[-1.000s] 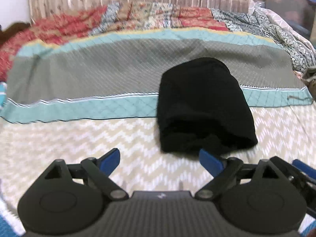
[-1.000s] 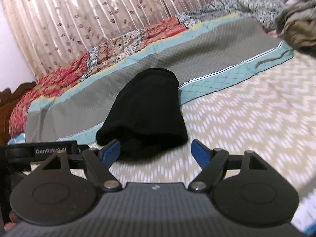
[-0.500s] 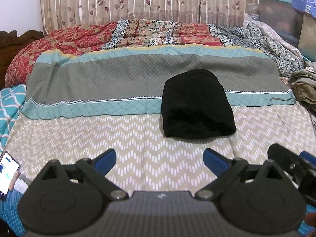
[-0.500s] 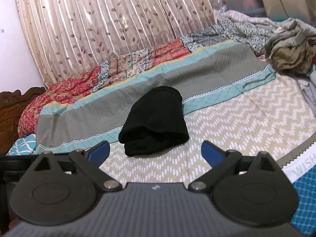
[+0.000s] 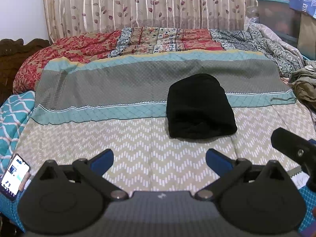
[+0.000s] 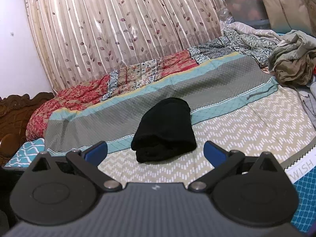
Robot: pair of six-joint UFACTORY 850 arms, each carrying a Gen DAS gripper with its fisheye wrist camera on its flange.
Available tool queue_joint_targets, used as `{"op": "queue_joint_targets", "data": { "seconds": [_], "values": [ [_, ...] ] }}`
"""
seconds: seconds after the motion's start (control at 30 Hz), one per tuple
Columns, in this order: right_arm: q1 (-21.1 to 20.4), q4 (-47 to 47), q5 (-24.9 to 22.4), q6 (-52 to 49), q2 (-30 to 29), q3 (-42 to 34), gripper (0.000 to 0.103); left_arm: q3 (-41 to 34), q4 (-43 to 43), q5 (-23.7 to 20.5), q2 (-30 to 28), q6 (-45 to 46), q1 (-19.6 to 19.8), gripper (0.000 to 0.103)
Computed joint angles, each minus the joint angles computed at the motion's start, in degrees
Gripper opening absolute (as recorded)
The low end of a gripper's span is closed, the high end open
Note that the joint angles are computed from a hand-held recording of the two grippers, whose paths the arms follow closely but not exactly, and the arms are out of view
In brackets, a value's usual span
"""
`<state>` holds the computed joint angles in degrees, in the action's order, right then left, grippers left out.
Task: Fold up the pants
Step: 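Open both grippers and withdraw from the folded pants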
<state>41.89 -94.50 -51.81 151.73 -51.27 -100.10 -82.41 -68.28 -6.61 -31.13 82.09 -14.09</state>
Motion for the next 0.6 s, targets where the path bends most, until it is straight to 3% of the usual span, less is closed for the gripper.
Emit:
{"op": "queue_joint_targets", "data": {
  "seconds": [0.3,0.6],
  "values": [
    [0.1,0.2,-0.6,1.4,0.0,0.1,0.103,1.3,6.4,-0.7,0.9,-4.9,-0.4,0.103],
    [0.2,1.1,-0.3,1.5,-0.2,-0.1,0.103,2.5,4.7,-1.5,1.5,-2.6,-0.3,0.103]
  ]
}}
